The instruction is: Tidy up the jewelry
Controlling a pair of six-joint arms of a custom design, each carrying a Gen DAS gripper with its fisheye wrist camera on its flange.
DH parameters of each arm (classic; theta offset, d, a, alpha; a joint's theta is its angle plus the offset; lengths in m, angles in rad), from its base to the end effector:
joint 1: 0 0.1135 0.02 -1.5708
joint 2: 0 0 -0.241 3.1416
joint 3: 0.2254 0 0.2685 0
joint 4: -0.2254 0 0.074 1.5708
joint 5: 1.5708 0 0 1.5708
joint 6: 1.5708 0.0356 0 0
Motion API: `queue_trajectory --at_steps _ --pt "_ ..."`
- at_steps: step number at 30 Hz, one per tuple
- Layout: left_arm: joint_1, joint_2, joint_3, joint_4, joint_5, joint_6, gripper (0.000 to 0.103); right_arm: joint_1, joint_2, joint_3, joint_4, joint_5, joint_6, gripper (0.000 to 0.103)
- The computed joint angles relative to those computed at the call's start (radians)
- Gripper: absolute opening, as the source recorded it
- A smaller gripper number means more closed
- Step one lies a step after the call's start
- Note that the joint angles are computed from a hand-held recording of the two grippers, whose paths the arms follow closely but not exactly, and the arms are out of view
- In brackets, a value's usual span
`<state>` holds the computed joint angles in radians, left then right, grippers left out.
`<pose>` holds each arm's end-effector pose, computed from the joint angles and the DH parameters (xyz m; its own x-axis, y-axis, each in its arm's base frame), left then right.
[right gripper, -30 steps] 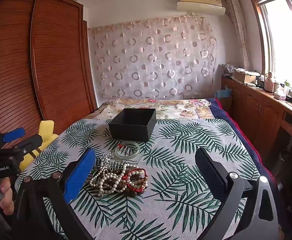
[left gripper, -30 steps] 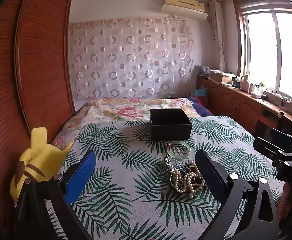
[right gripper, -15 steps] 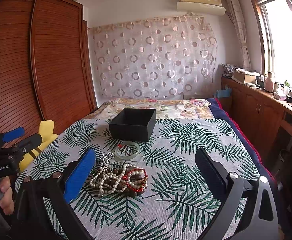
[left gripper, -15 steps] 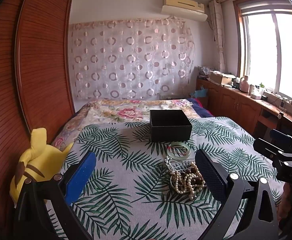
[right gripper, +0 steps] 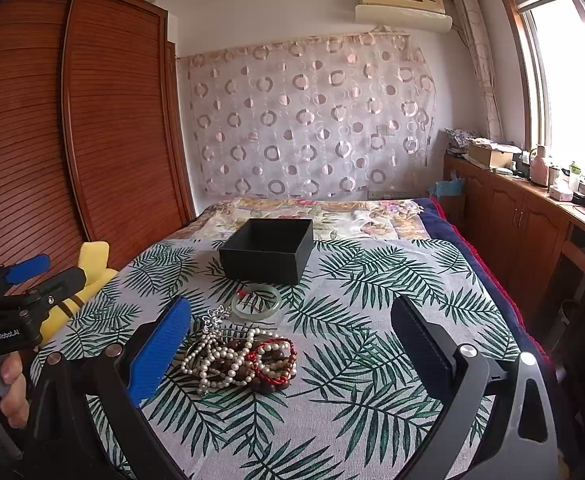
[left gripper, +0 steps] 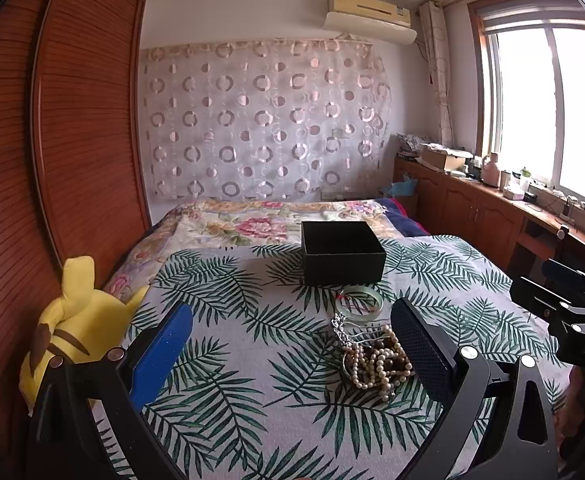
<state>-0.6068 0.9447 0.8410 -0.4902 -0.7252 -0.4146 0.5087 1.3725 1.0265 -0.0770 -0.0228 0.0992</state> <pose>0.2013 -0.1110 0.2851 -0.4107 -0.0818 -0.9081 -0.2079 0.9781 0.0059 0.2957 0.1658 0.2725 -0.4068 -0.1135 -0.9065 -0.4671 0.8786 0.0996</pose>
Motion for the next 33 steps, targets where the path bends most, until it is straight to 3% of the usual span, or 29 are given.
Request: queue_trajectory --at_steps 33 --pt "-0.003 -0.004 -0.025 0.016 0.001 -0.004 0.096 0.013 0.000 -0.008 -0.001 0.000 0.002 0.101"
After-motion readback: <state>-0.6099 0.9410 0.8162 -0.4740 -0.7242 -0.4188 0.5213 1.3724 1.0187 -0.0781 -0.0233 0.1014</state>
